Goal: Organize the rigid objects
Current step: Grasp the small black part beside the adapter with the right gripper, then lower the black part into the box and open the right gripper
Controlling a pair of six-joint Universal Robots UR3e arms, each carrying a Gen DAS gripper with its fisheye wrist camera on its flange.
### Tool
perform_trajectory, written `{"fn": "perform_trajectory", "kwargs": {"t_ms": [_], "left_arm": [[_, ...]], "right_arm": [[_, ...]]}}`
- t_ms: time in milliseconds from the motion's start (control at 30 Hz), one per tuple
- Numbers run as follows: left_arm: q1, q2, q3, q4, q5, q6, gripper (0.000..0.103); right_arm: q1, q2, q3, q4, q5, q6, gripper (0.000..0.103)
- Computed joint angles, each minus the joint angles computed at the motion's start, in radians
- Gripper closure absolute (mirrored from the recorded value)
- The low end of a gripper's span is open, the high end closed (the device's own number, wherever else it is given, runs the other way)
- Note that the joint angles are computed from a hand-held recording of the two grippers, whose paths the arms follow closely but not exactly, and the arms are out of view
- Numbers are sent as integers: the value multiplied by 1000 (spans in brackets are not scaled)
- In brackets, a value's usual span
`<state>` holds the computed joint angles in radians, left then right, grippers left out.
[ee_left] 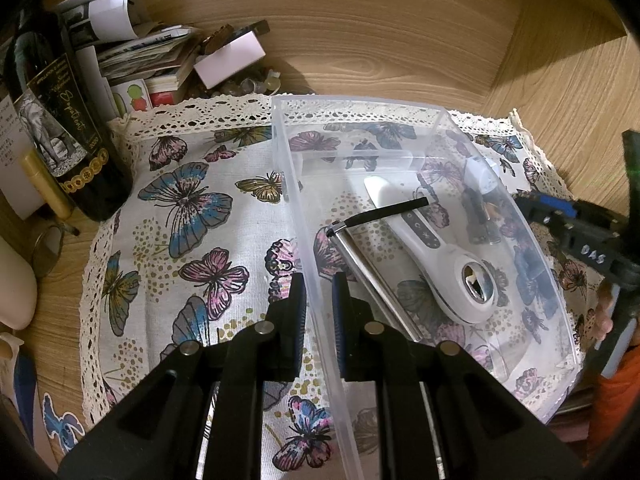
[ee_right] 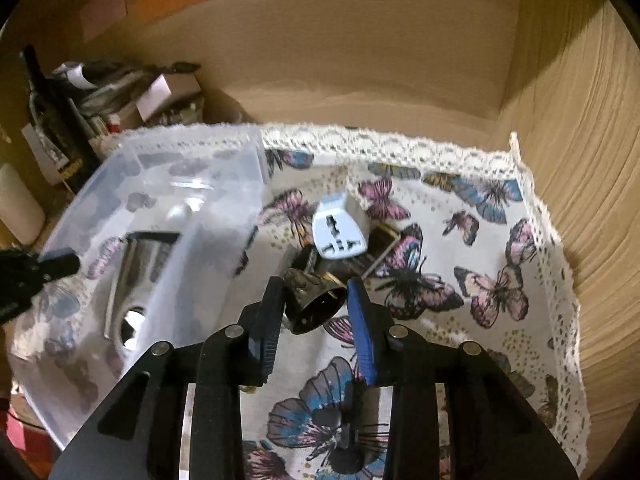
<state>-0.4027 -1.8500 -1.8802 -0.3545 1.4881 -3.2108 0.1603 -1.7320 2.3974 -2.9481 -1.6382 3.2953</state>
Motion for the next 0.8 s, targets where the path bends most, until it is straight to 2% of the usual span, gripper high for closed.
{"fn": "perform_trajectory", "kwargs": {"t_ms": [233, 400, 800], "left_arm": [[-1, 0, -1, 1, 0, -1, 91], [1, 1, -1, 1, -4, -2, 91], [3, 2, -6, 11, -8, -2, 91]], "right_arm": [[57, -72, -37, 41, -33, 19, 73], [141, -35, -109, 40, -82, 40, 73], [254, 128, -292, 67, -84, 4, 73]]}}
